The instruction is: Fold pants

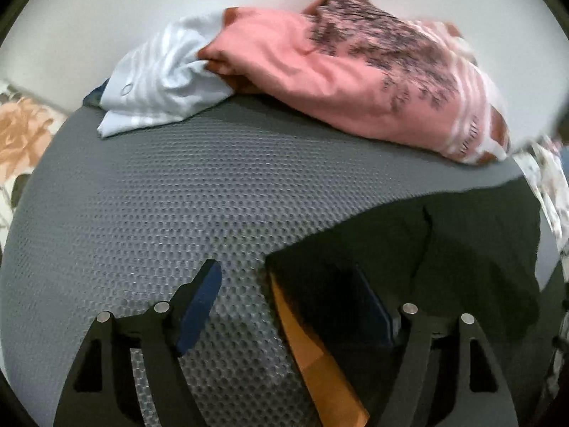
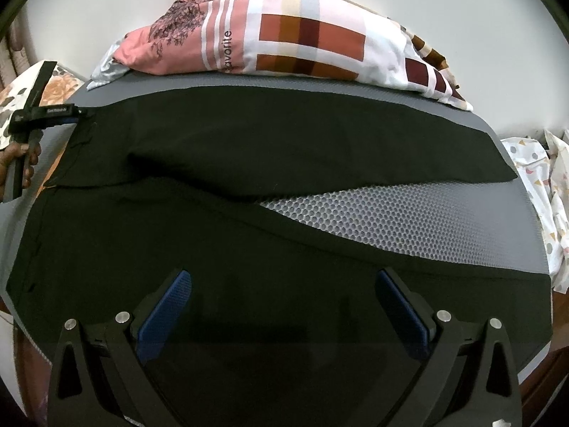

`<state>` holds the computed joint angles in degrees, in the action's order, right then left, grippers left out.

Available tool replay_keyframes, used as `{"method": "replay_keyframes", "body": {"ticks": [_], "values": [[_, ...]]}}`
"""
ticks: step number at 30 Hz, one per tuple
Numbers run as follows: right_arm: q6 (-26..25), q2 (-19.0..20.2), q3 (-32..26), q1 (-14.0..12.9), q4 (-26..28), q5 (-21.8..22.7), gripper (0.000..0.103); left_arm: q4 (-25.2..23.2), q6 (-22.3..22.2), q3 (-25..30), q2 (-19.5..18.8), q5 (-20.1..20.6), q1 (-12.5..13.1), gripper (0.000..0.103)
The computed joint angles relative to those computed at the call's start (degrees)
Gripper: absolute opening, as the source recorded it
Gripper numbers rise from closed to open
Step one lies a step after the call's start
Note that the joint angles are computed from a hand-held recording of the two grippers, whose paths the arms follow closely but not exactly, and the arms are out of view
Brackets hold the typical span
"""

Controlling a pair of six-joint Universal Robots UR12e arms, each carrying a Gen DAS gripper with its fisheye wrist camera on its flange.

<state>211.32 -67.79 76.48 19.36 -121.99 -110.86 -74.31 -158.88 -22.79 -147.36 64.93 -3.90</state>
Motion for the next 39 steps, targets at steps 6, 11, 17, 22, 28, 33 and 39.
{"method": "replay_keyframes", "body": {"ticks": [6, 11, 17, 22, 28, 33, 39], "values": [[-0.5, 0.4, -0.4, 0.1, 0.6, 0.5, 0.102, -0.3, 0.3, 0.8, -0.5, -1.4, 0.0, 0.033], [-0.2, 0.4, -0.5, 0.1, 0.8, 0.5, 0.102, 2.4, -3.0, -0.8, 0.3, -1.1, 0.0, 0.015], [0.8, -0.3, 0.7, -0.9, -1.7, 3.4, 0.102, 19.0, -4.0, -16.5, 8.8, -0.2, -0.4, 0.011], [1.9, -1.2, 2.2, -3.0, -7.3, 9.3, 0.102, 29.0, -5.8, -26.7, 15.1, -3.1, -0.3, 0.011], [12.9, -2.2, 5.3, -9.7, -18.1, 25.1, 0.103, 38.7, -9.8, -37.1, 21.7, -7.0, 0.3, 0.011], [22.2, 1.2, 3.8, -14.1, -27.3, 40.5, 0.103, 44.8, -12.4, -45.0, 26.6, -9.6, 1.0, 0.011], [29.4, 7.3, -1.8, -15.2, -32.4, 50.8, 0.103, 47.6, -15.1, -51.7, 30.8, -12.0, 1.6, 0.011]]}}
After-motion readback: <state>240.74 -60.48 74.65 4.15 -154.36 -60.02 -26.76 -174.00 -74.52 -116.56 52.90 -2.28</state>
